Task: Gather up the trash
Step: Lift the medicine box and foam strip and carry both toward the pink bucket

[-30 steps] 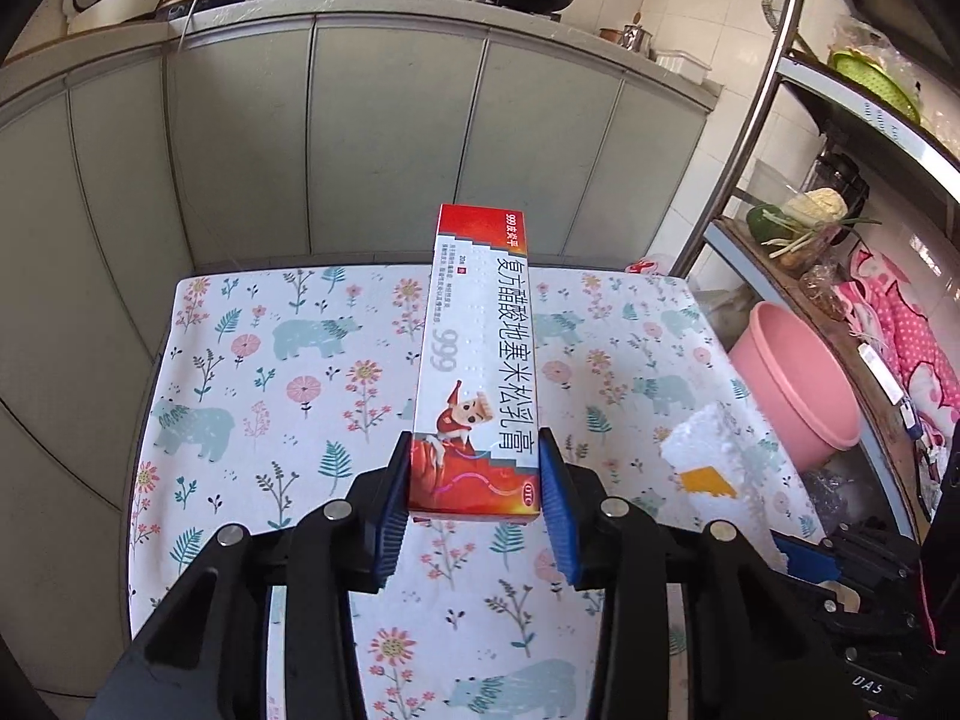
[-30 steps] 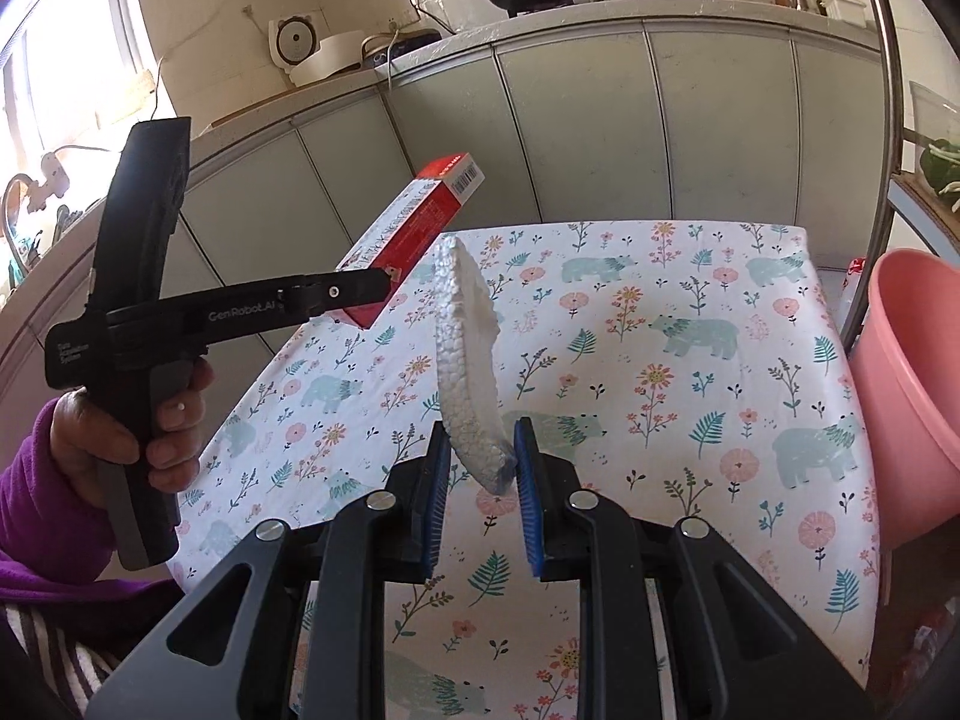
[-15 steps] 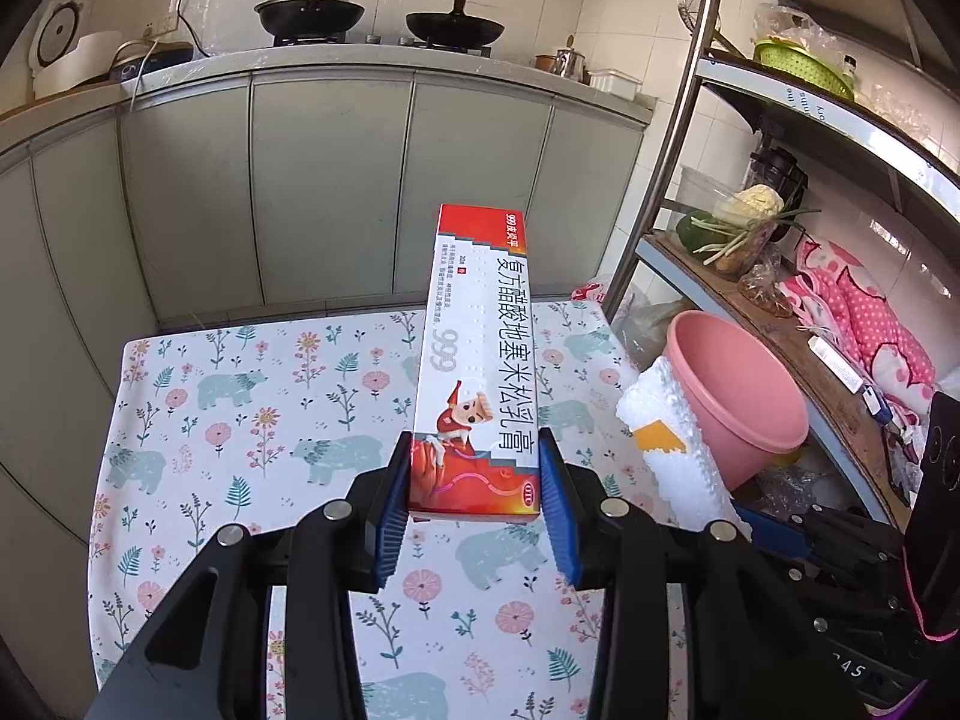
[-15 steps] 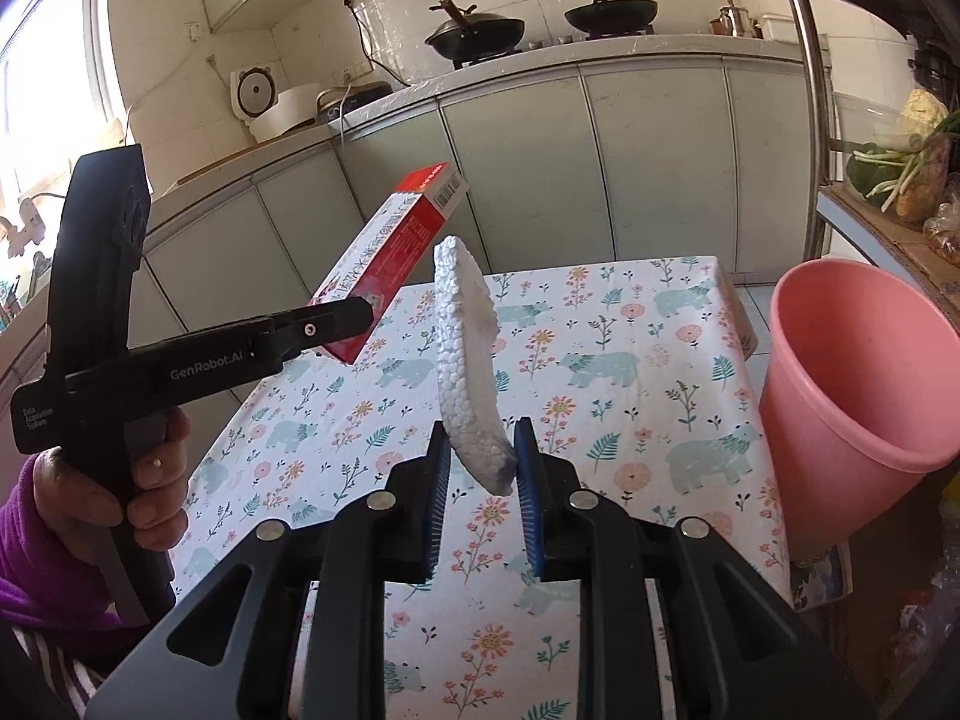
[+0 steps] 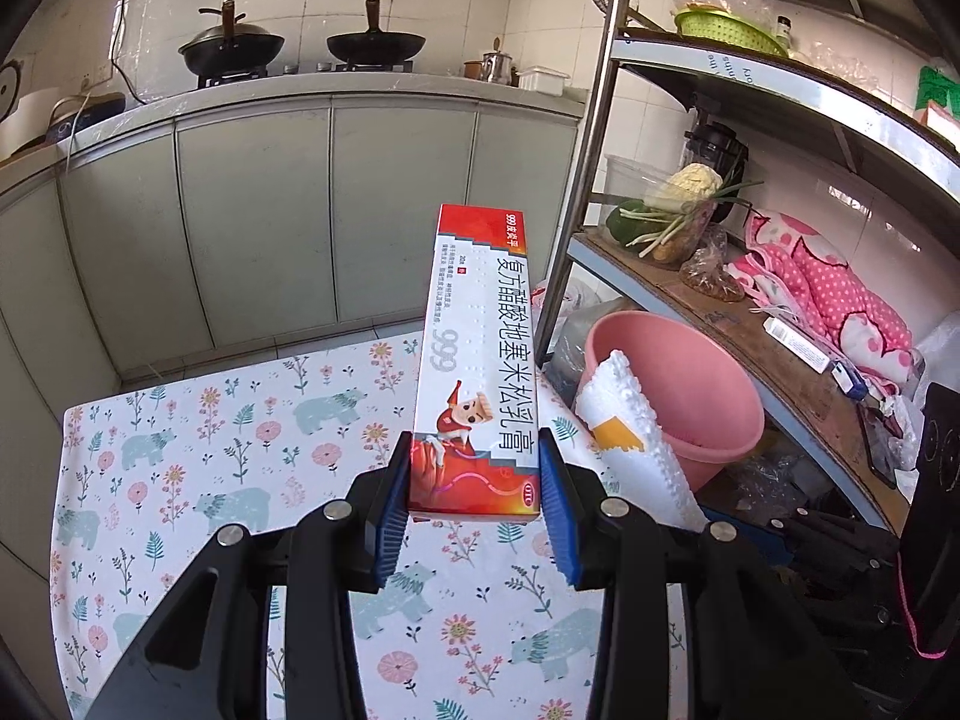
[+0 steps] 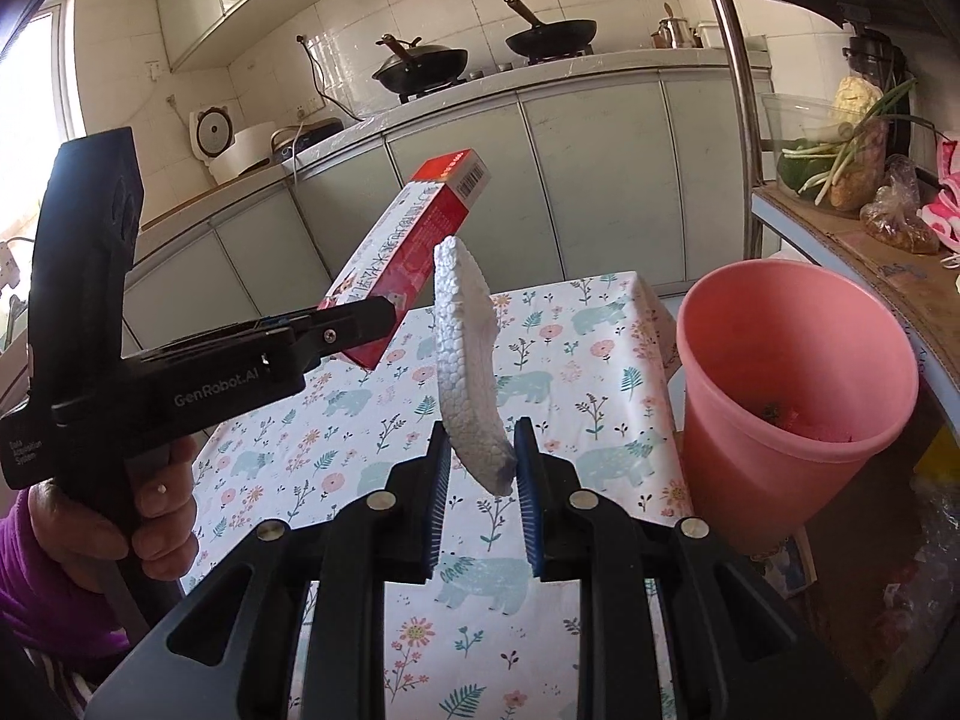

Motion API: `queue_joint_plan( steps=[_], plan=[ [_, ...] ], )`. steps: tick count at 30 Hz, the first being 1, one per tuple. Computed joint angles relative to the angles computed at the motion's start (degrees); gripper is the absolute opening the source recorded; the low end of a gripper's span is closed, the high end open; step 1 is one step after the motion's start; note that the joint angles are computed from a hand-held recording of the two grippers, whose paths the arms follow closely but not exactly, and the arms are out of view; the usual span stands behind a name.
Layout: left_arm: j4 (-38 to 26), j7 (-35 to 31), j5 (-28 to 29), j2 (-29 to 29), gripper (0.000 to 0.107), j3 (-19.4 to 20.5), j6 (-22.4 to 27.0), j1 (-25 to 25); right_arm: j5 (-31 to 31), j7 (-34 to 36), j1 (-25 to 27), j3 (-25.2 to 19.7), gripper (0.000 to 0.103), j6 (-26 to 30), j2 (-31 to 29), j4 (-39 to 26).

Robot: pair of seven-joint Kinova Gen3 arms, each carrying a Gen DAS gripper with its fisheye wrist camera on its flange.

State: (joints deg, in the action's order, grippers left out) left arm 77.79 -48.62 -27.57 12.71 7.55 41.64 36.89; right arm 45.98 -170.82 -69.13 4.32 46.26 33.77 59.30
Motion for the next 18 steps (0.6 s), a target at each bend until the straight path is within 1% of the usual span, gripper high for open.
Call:
queue_joint_plan(
  steps=[4, 14, 18],
  plan=[
    [-2.04, -0.40, -0.91, 1.59, 0.039, 0.13, 0.21, 1.32, 1.37, -2.52, -0.37, 0.72, 0.022, -0.28, -1.17, 2.27],
    [-6.07, -4.04, 0.87, 4.70, 0.039, -0.64, 0.86, 3.18, 5.99, -8.88, 0.06, 0.12, 0.022, -0.26, -3.48, 6.98],
    [-6.92, -5.05, 1.76, 5.52, 0.039, -1.07, 0.09, 3.54, 8.37, -11.55, 0.14, -0.16, 0.022, 1.05, -4.30, 8.56]
  ],
)
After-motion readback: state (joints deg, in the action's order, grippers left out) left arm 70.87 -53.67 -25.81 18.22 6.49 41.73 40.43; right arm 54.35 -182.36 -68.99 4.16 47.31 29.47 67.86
